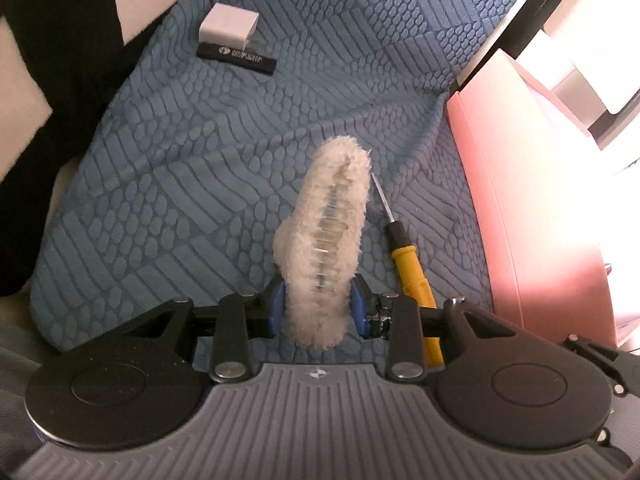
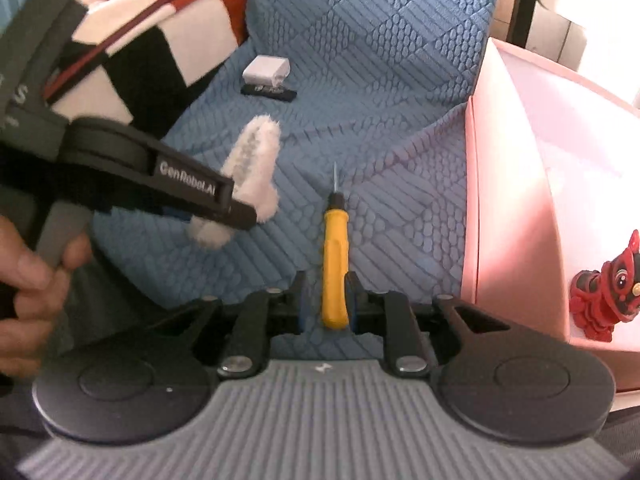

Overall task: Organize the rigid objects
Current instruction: 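Close the left gripper on the brush while the right gripper grasps the screwdriver handle, then lift the brush with the left gripper while the right gripper lifts the screwdriver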

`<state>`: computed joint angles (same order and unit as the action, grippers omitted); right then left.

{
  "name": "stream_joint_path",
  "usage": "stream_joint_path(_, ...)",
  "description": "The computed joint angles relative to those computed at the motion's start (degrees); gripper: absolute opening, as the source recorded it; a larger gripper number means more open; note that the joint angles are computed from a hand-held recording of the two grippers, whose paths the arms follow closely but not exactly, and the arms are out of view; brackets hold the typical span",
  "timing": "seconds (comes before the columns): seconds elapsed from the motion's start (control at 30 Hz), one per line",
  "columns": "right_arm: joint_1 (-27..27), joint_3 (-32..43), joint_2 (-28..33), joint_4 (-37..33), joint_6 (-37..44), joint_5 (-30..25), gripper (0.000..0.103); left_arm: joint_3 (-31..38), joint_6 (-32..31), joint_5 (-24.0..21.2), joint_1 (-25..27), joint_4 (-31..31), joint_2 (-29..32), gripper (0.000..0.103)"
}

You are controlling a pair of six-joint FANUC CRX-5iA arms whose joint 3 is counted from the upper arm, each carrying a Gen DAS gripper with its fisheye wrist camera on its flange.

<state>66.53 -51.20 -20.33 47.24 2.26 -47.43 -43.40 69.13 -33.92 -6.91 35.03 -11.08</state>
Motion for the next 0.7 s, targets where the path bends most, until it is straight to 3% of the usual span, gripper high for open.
stream_joint_path(0.17,-2.4,0.1,0.5,-0.9,-0.6,3.6,0.032,0.8,1.5,0.2,-0.5,-1.2,1.1,0.042)
stream_joint_path(0.27,-3.5,-0.1,0.7,-0.6,-1.7,6.0,0.033,0.8,2.4,1.4,-0.6,-1.9,1.1,0.050)
stream_joint_path(0.4,-3.0,-0.3,1.9,2.1,-4.4,4.7,0.033,0.5,2.6,1.7,0.0,-1.2,1.1,0.058)
stream_joint_path(0.57,-5.6,-1.9,1.3,4.7,-7.5,9.5,0.033,0.9,3.9,2.2,-0.6,-1.6,2.1,0.058)
stream_joint_path(0.7,-6.3,-1.1,3.9,6.2,-8.7,7.9,0.033,1.2,4.3,2.6,-0.9,-1.9,2.5,0.059)
